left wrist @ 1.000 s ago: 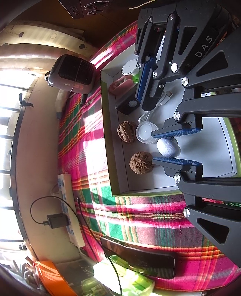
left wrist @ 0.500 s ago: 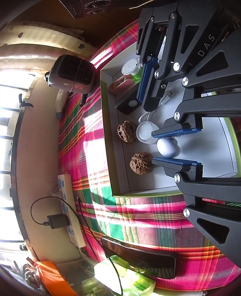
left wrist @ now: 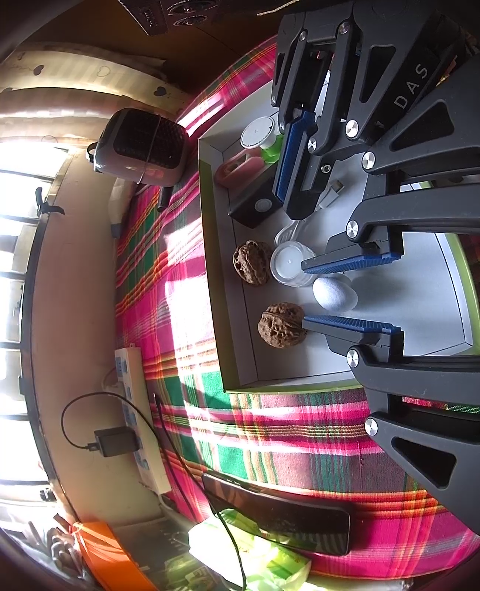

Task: Organize objects
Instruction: 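Open the left tool to release the white egg while the right tool releases the USB cable, then withdraw both tools from the box toward the white panda-faced object and pink clip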

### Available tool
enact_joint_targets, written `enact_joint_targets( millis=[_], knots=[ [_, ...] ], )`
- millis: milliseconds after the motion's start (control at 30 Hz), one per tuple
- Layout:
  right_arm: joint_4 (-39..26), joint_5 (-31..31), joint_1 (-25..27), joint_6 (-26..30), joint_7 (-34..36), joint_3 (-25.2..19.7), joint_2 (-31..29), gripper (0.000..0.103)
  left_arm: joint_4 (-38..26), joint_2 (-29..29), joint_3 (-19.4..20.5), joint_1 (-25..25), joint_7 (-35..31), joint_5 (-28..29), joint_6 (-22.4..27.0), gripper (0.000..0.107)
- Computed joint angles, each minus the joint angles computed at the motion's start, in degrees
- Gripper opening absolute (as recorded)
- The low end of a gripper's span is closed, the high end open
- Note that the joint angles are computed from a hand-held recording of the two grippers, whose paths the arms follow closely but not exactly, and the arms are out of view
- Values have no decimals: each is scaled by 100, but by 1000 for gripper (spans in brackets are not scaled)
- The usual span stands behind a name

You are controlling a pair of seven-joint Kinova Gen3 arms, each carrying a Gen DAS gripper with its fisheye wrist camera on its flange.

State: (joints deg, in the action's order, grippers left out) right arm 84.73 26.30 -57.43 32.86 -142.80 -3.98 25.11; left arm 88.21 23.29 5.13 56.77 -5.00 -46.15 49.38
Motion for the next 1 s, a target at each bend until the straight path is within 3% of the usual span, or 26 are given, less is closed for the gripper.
enact_joint_targets(
  millis=[333,667,1000],
  knots=[
    [94,180,-101,3,-260,61,-87,14,6,-4,-3,39,29,-32,47,27],
    [350,502,-248,-64,-733,90,-276,27,79,-123,80,199,390,-205,303,31],
    [683,1009,-380,-132,-1425,43,-536,30,88,-191,248,341,643,-377,579,31]
  ],
)
